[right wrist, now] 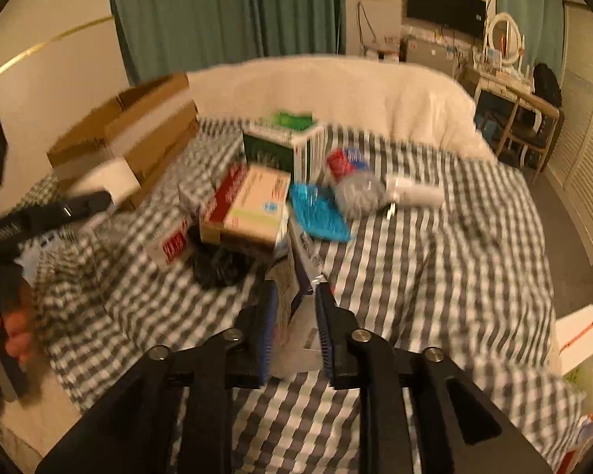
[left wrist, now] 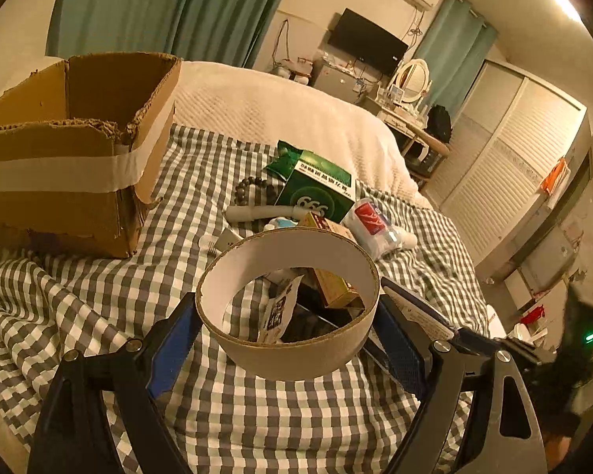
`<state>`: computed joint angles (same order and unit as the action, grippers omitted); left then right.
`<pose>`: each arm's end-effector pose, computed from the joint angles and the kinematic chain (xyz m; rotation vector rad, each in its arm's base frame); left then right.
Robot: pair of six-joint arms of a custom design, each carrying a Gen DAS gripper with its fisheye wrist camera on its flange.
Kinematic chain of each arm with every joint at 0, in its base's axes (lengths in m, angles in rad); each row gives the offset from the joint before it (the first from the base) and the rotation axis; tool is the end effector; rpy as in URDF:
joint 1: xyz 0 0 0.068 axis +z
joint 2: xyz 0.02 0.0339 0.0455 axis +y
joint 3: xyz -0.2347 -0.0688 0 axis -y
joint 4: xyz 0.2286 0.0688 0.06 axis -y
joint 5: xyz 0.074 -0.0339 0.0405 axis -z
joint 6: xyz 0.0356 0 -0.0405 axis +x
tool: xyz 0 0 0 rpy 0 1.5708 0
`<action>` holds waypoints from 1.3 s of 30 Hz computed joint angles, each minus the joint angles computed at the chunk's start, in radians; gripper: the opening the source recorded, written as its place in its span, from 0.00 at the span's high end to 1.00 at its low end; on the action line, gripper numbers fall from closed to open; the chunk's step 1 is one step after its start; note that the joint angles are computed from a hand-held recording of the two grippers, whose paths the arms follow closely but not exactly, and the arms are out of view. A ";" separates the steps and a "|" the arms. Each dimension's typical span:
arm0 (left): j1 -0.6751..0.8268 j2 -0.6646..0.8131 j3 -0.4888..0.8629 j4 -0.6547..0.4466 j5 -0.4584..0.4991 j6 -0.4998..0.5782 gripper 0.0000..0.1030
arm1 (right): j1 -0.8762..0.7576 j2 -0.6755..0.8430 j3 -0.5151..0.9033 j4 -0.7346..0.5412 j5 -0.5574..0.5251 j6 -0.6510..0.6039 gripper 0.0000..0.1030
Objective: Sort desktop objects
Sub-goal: 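Carry the tape roll and packet into the cardboard box and release both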
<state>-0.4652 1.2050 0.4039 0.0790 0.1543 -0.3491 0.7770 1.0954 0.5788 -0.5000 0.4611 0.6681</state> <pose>0.1943 -0.1037 0.1381 0.2187 2.3458 -0.5884 0.1514 0.1266 0.1714 0.0298 2.4365 0.0292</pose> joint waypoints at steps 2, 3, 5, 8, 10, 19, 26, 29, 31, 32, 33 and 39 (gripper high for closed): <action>-0.009 0.020 0.006 0.004 -0.007 0.002 0.14 | -0.016 0.063 -0.004 0.026 -0.021 -0.004 0.59; -0.013 0.033 0.009 0.010 -0.010 0.003 0.14 | -0.031 0.085 -0.007 0.044 -0.040 -0.012 0.59; -0.021 0.058 0.014 0.020 -0.014 0.005 0.14 | -0.056 0.106 -0.016 0.072 -0.064 -0.016 0.59; -0.030 0.095 0.023 0.031 -0.015 0.010 0.14 | -0.130 0.123 -0.038 0.134 -0.137 -0.037 0.59; -0.034 0.118 0.030 0.035 -0.015 0.014 0.14 | -0.170 0.152 -0.049 0.178 -0.169 -0.044 0.56; -0.031 0.195 0.045 0.069 -0.018 0.027 0.14 | -0.211 0.303 -0.072 0.351 -0.268 -0.073 0.79; -0.015 0.138 0.034 0.047 -0.006 0.026 0.14 | -0.114 0.077 -0.066 0.178 -0.154 -0.028 0.83; -0.003 0.015 0.021 -0.016 -0.009 0.028 0.14 | -0.066 -0.018 -0.012 0.070 -0.101 -0.014 0.83; 0.014 -0.093 0.026 -0.091 -0.019 0.030 0.14 | -0.017 -0.049 0.065 -0.009 -0.052 -0.015 0.83; 0.025 -0.144 0.037 -0.134 -0.026 0.037 0.14 | -0.010 -0.042 0.107 -0.028 -0.045 -0.028 0.83; 0.046 -0.201 0.056 -0.187 -0.027 0.043 0.14 | 0.006 -0.036 0.159 -0.054 -0.032 -0.044 0.83; 0.254 -0.342 0.257 -0.398 0.035 0.124 0.14 | 0.048 0.129 0.519 -0.102 -0.043 -0.207 0.83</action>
